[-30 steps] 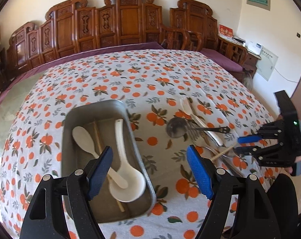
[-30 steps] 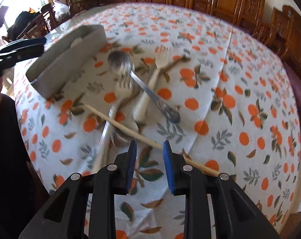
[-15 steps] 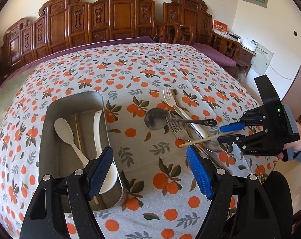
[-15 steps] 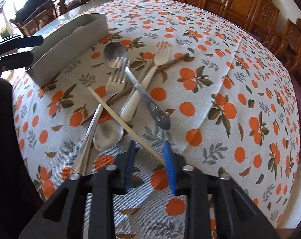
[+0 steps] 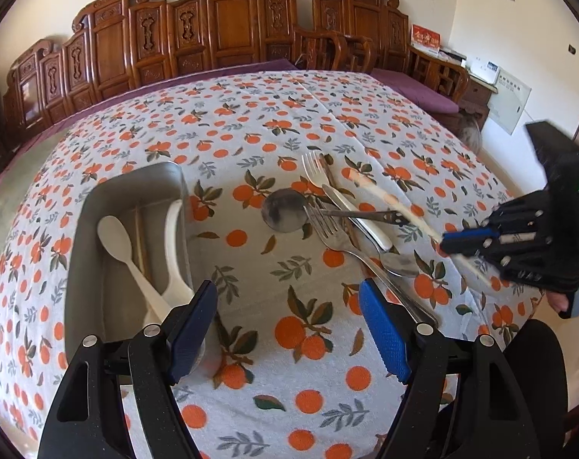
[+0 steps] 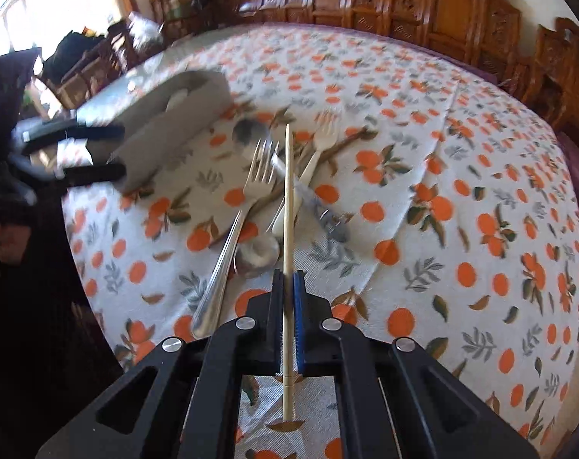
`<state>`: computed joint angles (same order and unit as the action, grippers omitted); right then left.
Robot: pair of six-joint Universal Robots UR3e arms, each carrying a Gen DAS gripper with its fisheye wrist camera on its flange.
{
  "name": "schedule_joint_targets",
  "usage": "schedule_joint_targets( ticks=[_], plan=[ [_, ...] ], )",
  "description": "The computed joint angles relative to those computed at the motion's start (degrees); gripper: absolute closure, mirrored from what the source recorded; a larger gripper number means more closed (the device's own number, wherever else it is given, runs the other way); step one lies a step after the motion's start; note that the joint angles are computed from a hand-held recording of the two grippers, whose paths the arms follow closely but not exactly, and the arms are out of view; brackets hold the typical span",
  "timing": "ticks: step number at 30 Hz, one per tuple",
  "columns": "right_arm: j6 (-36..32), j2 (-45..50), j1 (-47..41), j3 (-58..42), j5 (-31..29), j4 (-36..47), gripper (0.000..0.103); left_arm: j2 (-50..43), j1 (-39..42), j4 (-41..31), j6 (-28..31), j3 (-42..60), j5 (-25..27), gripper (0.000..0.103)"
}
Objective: Organize utensils
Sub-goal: 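Grasp a metal fork with the left tool while the right tool holds the chopstick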
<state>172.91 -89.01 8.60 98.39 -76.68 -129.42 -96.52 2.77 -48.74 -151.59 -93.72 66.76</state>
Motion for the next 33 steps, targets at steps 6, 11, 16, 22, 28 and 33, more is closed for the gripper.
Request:
schedule_joint_targets(
  ticks=[6, 11, 16, 22, 28, 33],
  plan=[
    [7.3, -3.6, -1.6, 3.4, -2.8, -5.5, 0.097, -5.5, -5.1, -1.5, -3.4, 4.7, 3.2, 0.030],
    [8.9, -4.3, -2.5, 4.9, -4.6, -7.9, 0.097, -11.5, -8.6, -4.8, -7.5, 11.4, 4.7, 0.030],
    [9.7, -4.8, -3.0, 6.0, -4.5, -8.2, 0.097, -17.8, -11.6, -8.8, -12.5, 18.7, 5.8, 0.037],
    [10.4, -5.3, -2.6, 7.2, -4.2, -8.9, 0.097, -22.1, -14.5, -10.1, -16.1, 23.8, 9.4, 0.056],
    [10.1, -4.6, -1.6, 7.8, -4.1, -10.1, 0.097, -20.9, -14.2, -11.7, -15.0, 23.6, 9.4, 0.089],
    [10.1, -3.6, -0.3, 7.3, -4.7, -10.6, 0.097, -18.9, -12.8, -12.4, -13.7, 21.6, 9.3, 0.094]
  ],
)
